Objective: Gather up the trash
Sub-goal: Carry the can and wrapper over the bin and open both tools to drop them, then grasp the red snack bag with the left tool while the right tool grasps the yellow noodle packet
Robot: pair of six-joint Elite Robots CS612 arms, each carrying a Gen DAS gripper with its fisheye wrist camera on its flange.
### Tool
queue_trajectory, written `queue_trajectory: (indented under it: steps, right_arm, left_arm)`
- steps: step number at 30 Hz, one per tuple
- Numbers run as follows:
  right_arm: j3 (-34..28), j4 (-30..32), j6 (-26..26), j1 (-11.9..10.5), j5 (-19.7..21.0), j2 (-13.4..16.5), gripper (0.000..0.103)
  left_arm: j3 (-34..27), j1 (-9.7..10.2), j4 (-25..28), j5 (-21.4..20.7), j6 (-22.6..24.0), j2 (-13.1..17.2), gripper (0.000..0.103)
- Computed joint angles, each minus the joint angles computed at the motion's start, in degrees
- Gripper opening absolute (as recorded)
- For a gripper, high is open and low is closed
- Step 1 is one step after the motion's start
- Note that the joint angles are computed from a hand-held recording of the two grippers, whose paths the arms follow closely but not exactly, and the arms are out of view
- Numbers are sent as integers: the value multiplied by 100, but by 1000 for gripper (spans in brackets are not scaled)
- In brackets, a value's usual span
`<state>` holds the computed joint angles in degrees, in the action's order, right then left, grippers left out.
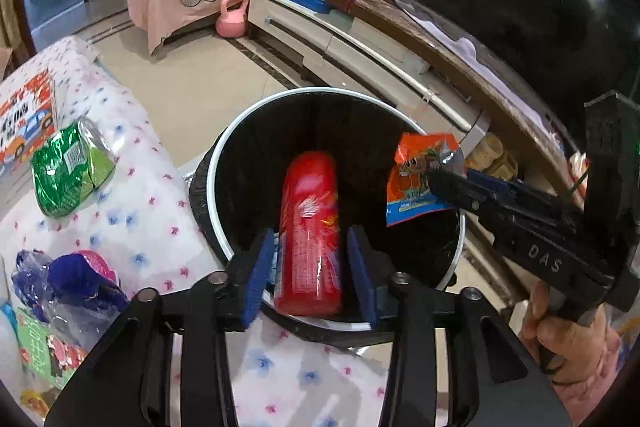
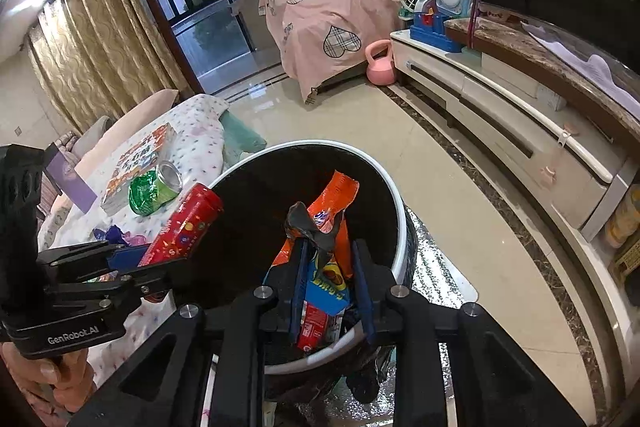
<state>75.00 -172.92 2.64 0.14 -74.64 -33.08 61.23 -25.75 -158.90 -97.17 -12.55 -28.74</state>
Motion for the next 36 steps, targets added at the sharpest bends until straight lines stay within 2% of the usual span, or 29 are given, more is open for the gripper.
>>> queue_trajectory:
  steps: [2,4,12,14,17,24,27,36]
  right_arm:
    - [14,-22,-12,-1,-7,-11,41]
    - [43,-91,27,-8,19,-23,52]
    - [260,-403,234,12,174,-105,67]
    - [365,-560,339,33,239,-133,76]
    - [519,-780,472,79,389,-170,82]
    - [893,-1345,722,244,672,-236,88]
    - [984,-1383,721,335,758,-255,88]
    - [1076,-1254,614,589,1009,-252,88]
  left_arm:
    - [66,21,-97,-27,-116,-26,54]
    - [186,39,-262,-68,-177,-75,55]
    - [1060,101,-1171,-29,-597,-462,60]
    - [1366,124,-1472,46,-746,-581,60]
    - [1706,166,-1774,67,-953,-706,60]
    - [2502,297,-2394,89,-1347,-1007,60]
    - [2821,353,-2627,122,-1482,-1131,60]
    - [3610,503,-3165,567,-1887,-1381,60]
